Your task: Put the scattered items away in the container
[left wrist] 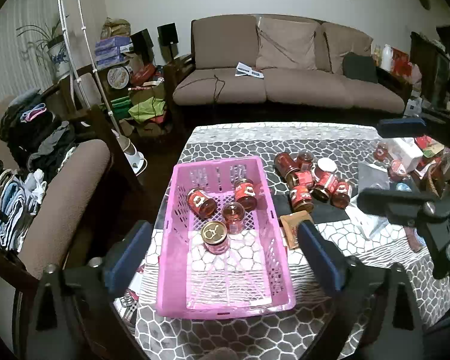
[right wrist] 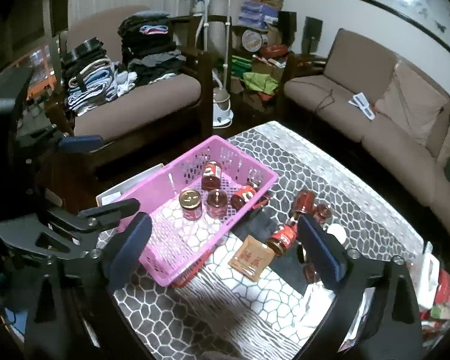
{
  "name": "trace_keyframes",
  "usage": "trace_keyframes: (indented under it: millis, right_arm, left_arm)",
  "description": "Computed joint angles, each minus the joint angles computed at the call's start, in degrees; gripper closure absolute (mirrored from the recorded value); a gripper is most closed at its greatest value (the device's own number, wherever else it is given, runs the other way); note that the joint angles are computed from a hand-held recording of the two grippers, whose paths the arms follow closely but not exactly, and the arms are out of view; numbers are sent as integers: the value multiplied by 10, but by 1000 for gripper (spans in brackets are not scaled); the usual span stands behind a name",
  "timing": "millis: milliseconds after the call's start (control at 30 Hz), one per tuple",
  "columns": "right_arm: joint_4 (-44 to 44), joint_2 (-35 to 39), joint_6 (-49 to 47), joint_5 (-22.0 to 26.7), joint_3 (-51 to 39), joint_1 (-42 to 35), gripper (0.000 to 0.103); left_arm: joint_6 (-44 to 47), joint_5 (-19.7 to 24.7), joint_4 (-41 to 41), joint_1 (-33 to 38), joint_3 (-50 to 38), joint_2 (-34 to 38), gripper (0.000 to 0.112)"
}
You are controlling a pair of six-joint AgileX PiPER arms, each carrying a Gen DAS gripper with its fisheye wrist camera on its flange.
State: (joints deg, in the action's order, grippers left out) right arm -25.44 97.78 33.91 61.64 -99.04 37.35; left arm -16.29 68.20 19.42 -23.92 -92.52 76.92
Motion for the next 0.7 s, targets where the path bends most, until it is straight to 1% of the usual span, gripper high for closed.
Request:
trace_keyframes:
  millis: [133,233,333,500,700]
  right_arm:
    - [-7,-17,15,14,15,11,0]
    - [-25,-29,33,26,22,24,0]
    - [-42,-45,52,30,31,37,0]
    - [-67,-78,92,30,60,58,0]
    - [-116,-113,141,50,90,95,0]
  left_arm:
    - [-8,-1,12,-6,4,-6,9]
    - [-14,4,17,-11,4,-5,9]
    - [-27,-1,28,-17,12,-11,9]
    - [-28,7,12,-11,12,-22,9]
    - [-44,11,9,-24,27,-39,9]
